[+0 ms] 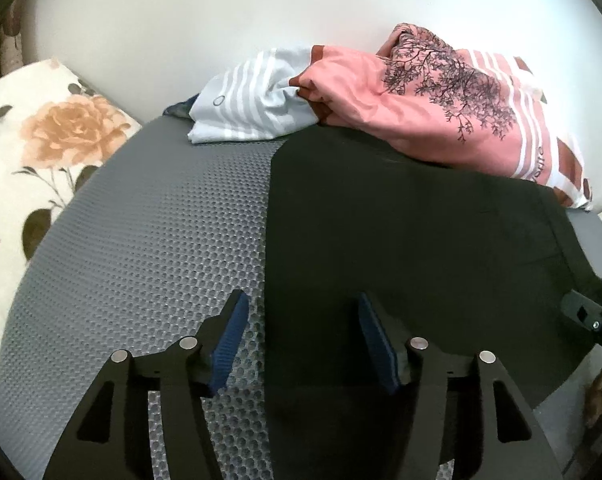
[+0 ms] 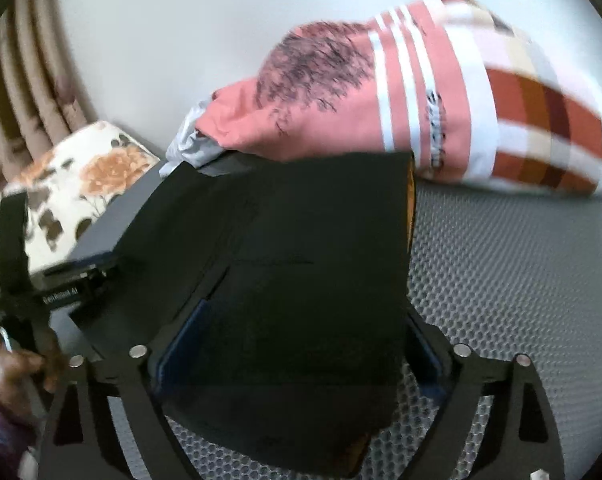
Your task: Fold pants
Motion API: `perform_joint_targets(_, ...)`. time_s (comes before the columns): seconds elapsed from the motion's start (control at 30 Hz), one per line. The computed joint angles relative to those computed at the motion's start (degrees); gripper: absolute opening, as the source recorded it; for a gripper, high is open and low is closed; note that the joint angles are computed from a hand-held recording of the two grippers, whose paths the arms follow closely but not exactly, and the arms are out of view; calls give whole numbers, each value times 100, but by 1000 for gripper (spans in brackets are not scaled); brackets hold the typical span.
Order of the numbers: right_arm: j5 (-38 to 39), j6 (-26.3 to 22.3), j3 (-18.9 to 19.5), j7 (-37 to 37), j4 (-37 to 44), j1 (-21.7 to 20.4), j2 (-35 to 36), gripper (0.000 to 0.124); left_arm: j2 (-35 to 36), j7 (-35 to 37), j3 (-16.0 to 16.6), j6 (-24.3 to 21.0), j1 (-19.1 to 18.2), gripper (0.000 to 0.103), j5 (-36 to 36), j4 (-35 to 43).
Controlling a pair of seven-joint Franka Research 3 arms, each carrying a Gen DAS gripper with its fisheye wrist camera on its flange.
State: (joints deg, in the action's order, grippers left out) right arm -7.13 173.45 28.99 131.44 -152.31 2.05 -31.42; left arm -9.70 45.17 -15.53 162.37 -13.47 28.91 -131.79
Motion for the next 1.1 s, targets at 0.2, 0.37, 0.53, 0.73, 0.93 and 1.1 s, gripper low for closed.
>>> perform_joint_targets(0.2,-57,-143,105,136,76,-115,3,98,-8,-725,-217,-416,150,67,873,152)
perform_joint_targets(0.37,-292,-417,87,209,201,-60,88,100,-15,-1027,-230,-612,123,68,1234,203)
perform_joint_targets(0.53,-485,-513,69,347,236,-28,93,101,-22,-1441,-312,-984,94,68,1771,300)
perform_joint_targets(0.73,-752,-598,76,522,282,-40,113,102,-21,-1621,-281,-1207,-17,69,2065,355)
perform_joint_targets(0.93,-1043,-737,174,735,330,-125,69,102,-35,-1758,-262,-1273,-47,69,2179,362)
perform_joint_targets(1.1,-1291,-879,231,891,407,-191,75,102,-37,-1773,-245,-1270,-63,69,2202,356)
